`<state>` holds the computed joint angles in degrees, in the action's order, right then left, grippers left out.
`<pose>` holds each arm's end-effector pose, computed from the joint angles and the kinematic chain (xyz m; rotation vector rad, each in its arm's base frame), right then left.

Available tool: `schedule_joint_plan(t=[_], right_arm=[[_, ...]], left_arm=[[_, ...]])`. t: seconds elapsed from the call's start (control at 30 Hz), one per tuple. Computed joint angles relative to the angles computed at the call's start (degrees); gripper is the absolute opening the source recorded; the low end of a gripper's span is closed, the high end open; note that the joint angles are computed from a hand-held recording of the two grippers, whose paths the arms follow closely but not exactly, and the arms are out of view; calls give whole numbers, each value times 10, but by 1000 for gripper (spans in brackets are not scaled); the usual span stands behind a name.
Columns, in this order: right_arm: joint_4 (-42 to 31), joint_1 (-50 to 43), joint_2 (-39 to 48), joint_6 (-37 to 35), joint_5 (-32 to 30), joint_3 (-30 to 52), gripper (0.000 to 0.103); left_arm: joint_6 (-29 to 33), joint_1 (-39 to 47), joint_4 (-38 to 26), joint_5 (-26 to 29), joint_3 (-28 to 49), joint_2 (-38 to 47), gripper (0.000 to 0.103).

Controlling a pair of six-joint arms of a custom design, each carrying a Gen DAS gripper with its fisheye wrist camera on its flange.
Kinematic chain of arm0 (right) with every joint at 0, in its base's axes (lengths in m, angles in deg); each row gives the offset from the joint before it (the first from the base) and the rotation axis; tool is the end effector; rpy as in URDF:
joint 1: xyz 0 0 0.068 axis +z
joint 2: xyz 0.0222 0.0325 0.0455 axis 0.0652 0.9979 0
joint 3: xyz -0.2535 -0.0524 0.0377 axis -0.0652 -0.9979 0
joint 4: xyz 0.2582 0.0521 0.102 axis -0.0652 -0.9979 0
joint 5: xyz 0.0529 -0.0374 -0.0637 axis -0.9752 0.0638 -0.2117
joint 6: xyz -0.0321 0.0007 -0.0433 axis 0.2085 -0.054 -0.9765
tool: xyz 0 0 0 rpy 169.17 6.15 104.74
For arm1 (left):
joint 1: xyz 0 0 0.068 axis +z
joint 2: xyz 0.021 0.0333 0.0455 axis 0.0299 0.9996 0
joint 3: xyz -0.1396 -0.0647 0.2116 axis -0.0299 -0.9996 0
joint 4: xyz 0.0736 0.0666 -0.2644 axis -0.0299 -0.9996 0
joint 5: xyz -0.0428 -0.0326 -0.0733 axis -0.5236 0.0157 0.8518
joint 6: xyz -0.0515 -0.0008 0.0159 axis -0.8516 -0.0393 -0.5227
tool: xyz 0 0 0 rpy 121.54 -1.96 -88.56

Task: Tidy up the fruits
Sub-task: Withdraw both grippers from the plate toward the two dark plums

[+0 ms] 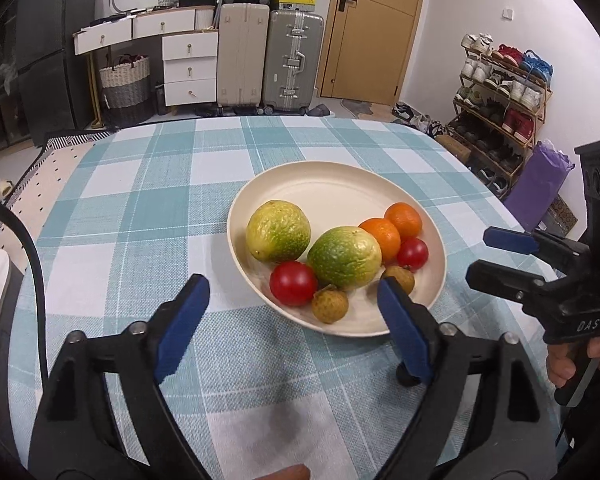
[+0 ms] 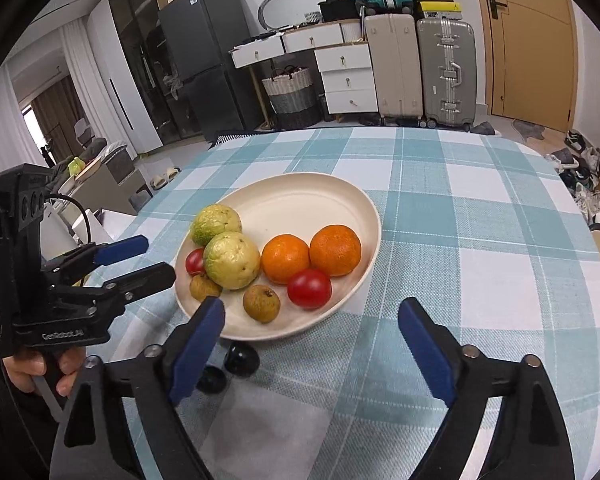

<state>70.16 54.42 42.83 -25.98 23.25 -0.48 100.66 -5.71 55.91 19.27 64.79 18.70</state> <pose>0.1287 0.1330 0.1283 0.0666 2.3607 0.2584 0.2672 -0.0489 0.1490 0.5550 2.2768 -0.4482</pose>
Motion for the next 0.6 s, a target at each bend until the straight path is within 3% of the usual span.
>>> schedule_joint_plan(t=[0.03,0.1,0.2,0.6], right_arm=[[-12,12,-10,9,10,-1,102],[-29,33,-23,24,27,-1,102],[-56,62,-25,51,46,5,103],[-146,156,-49,151,99,13,103]], left_arm=[[0,4,-7,6,-5,-13,85],[1,10,-23,11,-14,-38,88],[4,17,-44,17,-34,-80,101],[-4,-12,-112,-1,-112,-221,102]])
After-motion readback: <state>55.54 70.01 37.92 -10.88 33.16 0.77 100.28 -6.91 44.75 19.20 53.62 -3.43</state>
